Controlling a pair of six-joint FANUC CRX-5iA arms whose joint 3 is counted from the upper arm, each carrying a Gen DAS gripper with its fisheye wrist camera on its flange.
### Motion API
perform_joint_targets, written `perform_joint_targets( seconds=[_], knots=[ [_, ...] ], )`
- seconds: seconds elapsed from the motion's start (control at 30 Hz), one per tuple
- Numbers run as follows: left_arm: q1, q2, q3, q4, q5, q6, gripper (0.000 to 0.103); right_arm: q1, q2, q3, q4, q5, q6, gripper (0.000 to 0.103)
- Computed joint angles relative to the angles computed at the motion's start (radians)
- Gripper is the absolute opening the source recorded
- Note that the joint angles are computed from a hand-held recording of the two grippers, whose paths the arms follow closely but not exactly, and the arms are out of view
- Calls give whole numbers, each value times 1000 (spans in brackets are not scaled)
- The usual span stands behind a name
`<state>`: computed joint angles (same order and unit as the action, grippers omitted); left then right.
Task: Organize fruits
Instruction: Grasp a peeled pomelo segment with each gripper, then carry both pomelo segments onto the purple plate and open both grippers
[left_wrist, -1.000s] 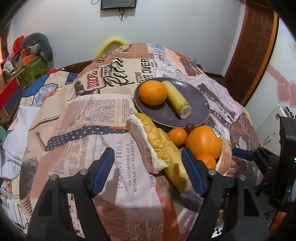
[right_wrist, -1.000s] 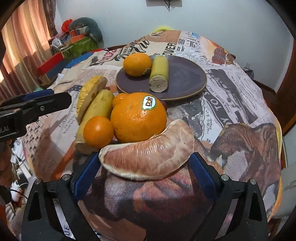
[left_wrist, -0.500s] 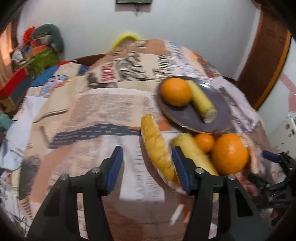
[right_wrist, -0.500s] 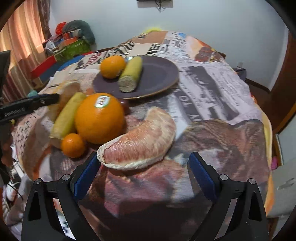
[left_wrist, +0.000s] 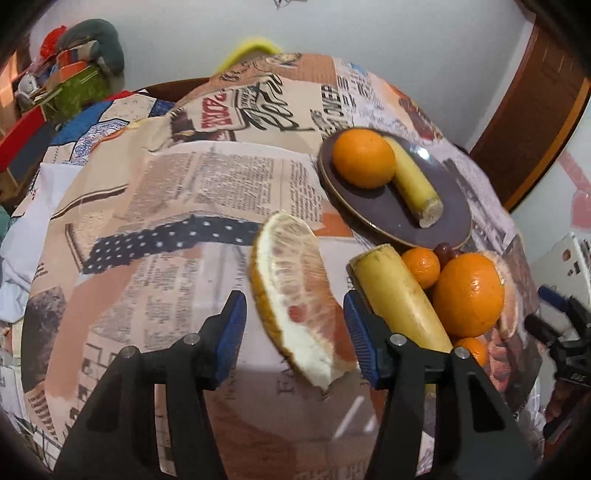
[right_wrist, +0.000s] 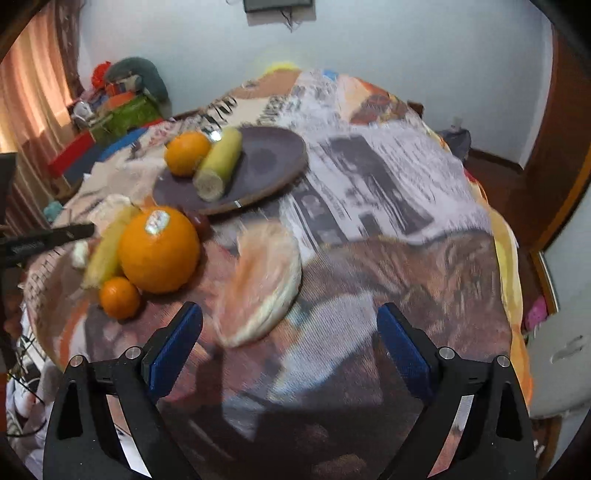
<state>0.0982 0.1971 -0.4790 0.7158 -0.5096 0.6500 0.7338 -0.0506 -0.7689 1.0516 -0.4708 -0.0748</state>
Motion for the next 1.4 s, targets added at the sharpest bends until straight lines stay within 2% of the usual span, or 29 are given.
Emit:
perform_joint_targets(
  seconds=[0.13, 0.27, 0.33, 0.47, 0.5, 0.6, 0.83, 0.93, 1.1, 1.4],
  knots=[
    [-16, 18, 19, -46, 21, 52, 55, -21, 55, 41, 29, 15, 24, 80],
    [-26, 29, 12, -5, 45, 20, 55, -44, 112, 85, -84, 66, 128, 59],
    [-34, 37, 15, -6, 63, 16, 55, -49, 126, 88, -83, 71, 125, 57],
    [-64, 41, 14, -70, 143, 41, 55, -60, 134, 72, 20, 67, 57, 56],
    [-68, 41, 9, -48, 154, 20, 52, -66, 136, 71, 30, 71, 55, 54],
    [-65, 53, 20, -32, 146, 15, 50, -70, 134, 75, 7, 86, 76, 46],
    [-65, 43, 15, -30, 144, -2, 49, -69, 117, 69, -10, 91, 67, 43],
    [-61, 24, -9, 50, 130, -58, 49, -70, 102, 65, -7, 91, 64, 42],
    [-71, -28, -58, 171, 155, -163, 48, -76, 72, 54, 58, 81, 16, 42],
    [-112, -92, -93, 374, 182, -321, 48, -127, 22, 40, 258, 89, -119, 42]
  ],
)
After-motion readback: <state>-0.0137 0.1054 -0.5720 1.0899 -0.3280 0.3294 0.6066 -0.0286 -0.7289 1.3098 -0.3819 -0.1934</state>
